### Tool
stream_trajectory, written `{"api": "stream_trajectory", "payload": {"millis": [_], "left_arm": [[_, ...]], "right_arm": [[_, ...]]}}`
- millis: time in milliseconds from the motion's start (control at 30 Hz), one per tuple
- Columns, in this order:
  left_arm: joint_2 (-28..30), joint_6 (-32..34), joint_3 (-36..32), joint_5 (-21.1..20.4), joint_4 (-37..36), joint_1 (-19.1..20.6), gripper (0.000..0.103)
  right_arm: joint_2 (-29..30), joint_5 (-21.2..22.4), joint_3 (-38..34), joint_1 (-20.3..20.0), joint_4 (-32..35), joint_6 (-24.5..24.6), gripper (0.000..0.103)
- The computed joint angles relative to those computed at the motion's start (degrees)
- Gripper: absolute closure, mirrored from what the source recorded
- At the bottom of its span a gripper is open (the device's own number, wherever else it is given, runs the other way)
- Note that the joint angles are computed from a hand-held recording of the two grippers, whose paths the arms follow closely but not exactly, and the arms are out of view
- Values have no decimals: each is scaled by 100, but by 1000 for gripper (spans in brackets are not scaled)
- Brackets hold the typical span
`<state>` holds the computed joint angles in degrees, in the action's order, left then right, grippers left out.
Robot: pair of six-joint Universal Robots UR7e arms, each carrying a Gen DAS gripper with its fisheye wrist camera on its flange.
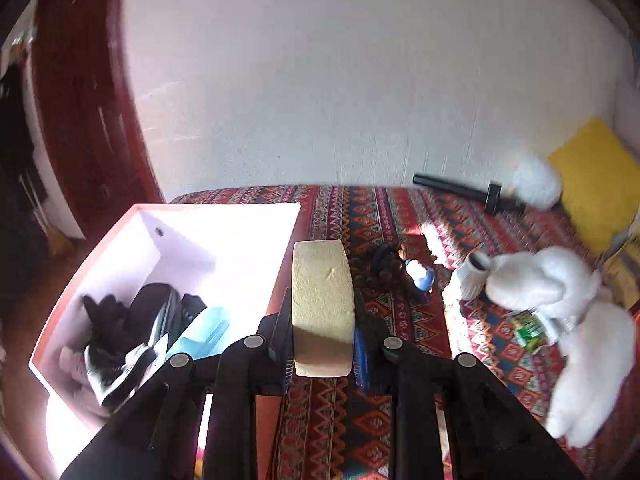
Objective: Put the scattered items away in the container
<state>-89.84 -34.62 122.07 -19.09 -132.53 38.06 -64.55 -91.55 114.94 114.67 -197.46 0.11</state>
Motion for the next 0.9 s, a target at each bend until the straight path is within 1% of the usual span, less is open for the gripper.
{"api": "stream_trajectory", "payload": {"millis": [67,100,133,200,233,267,300,333,367,400,433,467,500,533,600,633,667,700,733,767,800,833,867,900], "left_arm": [[-881,-505,400,98,255,-346,83],[-1192,-527,530,87,122,-395,83],[-1457,-395,681,43,-216,-398,83],[-1771,265,936,-106,-1277,-265,83],[-1842,427,979,-141,-1520,-134,83],[-1908,429,953,-184,-1523,14,83],[-1940,413,847,-379,-1536,214,83],[-1971,547,776,-692,-1790,392,83],[-1985,793,758,-943,-2160,505,83],[-1983,933,742,-954,-2315,532,83],[-1972,1011,745,-761,-2348,491,83],[-1968,1026,754,-531,-2275,435,83],[-1957,1019,741,-454,-2206,442,83],[-1962,996,720,-573,-2200,507,83],[-1973,980,675,-1036,-2243,702,83],[-1952,981,667,-1117,-2231,762,83],[-1923,977,659,-1077,-2194,783,83],[-1906,972,653,-1005,-2162,785,83],[-1907,978,648,-959,-2153,780,83],[-1922,1013,643,-953,-2186,779,83],[-1948,1067,635,-966,-2223,782,83],[-1981,1099,632,-949,-2227,764,83],[-2018,1115,633,-893,-2202,736,83],[-2049,1142,633,-828,-2184,718,83]], "right_arm": [[189,-216,-124,87,236,-169,1],[300,-322,-188,121,356,-273,1],[421,-446,-270,150,517,-384,1],[710,-766,-458,180,938,-729,1],[890,-1001,-574,203,1165,-953,1],[1084,-1311,-745,227,1513,-1260,1],[1303,-1694,-976,261,1932,-1620,1],[1570,-2162,-1242,314,2208,-1959,1],[1880,-2614,-1537,369,2314,-2310,1],[2204,-2966,-1906,412,2481,-2695,1],[2498,-3187,-2319,435,2825,-3013,1],[2817,-3408,-2826,457,3315,-3248,1],[3145,-3675,-3345,473,3827,-3389,1],[3515,-4002,-3925,494,4390,-3496,1],[4254,-4671,-5015,483,5369,-3701,1],[4620,-5011,-5585,447,5969,-3649,1],[4984,-5341,-6140,389,6497,-3559,2],[5321,-5609,-6629,319,6785,-3541,3],[5579,-5752,-7036,256,6981,-3442,10],[5697,-5705,-7323,172,7374,-3104,46],[5635,-5439,-7422,86,7898,-2525,50],[5547,-5339,-7425,80,8182,-2139,50],[5431,-5342,-7336,119,8460,-1992,50],[5250,-5435,-7082,190,8614,-2068,50]]}}
